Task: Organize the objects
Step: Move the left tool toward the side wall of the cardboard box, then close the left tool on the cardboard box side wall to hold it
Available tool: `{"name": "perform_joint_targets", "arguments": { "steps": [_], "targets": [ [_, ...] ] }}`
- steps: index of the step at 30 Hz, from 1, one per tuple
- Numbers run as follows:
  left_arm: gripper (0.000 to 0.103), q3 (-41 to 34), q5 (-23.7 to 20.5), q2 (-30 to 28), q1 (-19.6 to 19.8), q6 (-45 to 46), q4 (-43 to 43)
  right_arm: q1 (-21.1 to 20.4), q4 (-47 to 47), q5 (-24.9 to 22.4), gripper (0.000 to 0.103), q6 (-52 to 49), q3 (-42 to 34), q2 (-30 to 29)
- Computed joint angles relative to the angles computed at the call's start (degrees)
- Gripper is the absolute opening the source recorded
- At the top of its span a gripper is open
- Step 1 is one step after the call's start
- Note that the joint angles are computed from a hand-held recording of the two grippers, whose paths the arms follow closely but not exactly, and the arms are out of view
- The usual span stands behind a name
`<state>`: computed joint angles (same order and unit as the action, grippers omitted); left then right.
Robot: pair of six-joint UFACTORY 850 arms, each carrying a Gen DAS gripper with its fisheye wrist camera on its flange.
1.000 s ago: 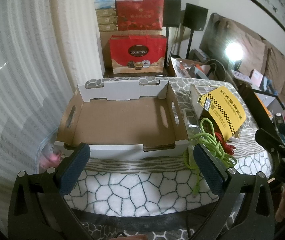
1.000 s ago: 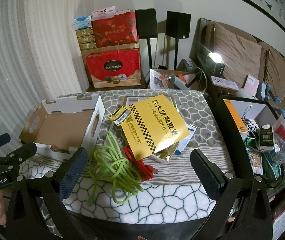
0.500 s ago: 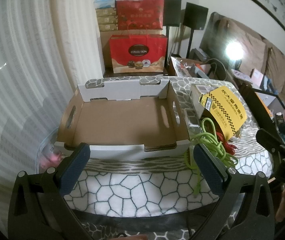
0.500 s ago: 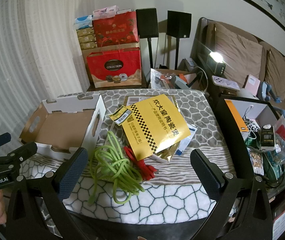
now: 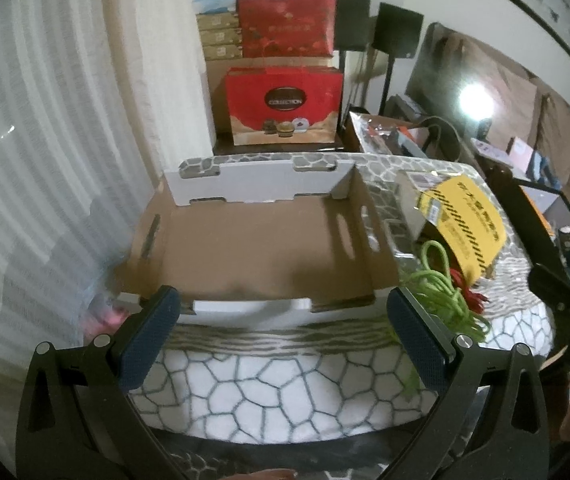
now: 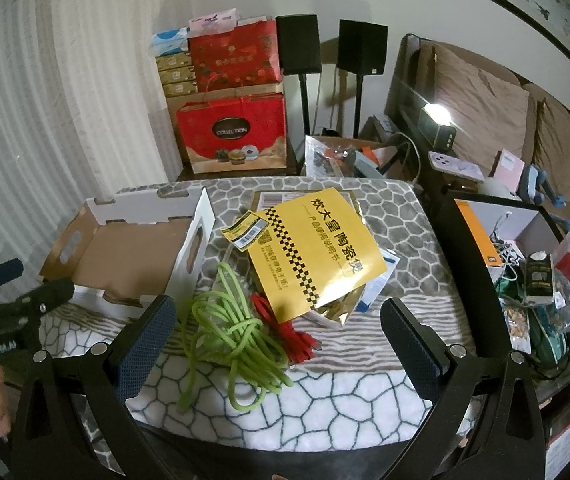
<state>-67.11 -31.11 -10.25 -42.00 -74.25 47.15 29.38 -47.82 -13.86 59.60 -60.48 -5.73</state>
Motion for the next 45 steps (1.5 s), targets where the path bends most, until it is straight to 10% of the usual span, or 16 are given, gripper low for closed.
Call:
{"name": "perform_joint_targets", "arguments": {
  "steps": [11, 24, 39, 45],
  "targets": [
    [0.103, 1.91, 0.87, 0.23, 8.89, 0.79, -0.82, -1.04, 14.10, 1.29, 0.099, -14.75, -2.82, -2.34],
    [0.064, 2.70, 4.51, -1.96, 15.55, 10.82, -10.04, -0.51, 59.19, -3.99, 0.044, -62.48, -15.72, -14.07],
    [0.057, 3.19, 10.47, -4.48, 19.89, 24.39, -27.50, 1.08, 56.00, -11.01, 0.033, -56.53, -26.72, -25.89],
    [0.026, 1.99, 10.61, -6.58, 20.35, 34.60, -37.69, 0.73, 61.01, -13.25, 0.016, -61.14, -27.53, -27.24]
  ]
}}
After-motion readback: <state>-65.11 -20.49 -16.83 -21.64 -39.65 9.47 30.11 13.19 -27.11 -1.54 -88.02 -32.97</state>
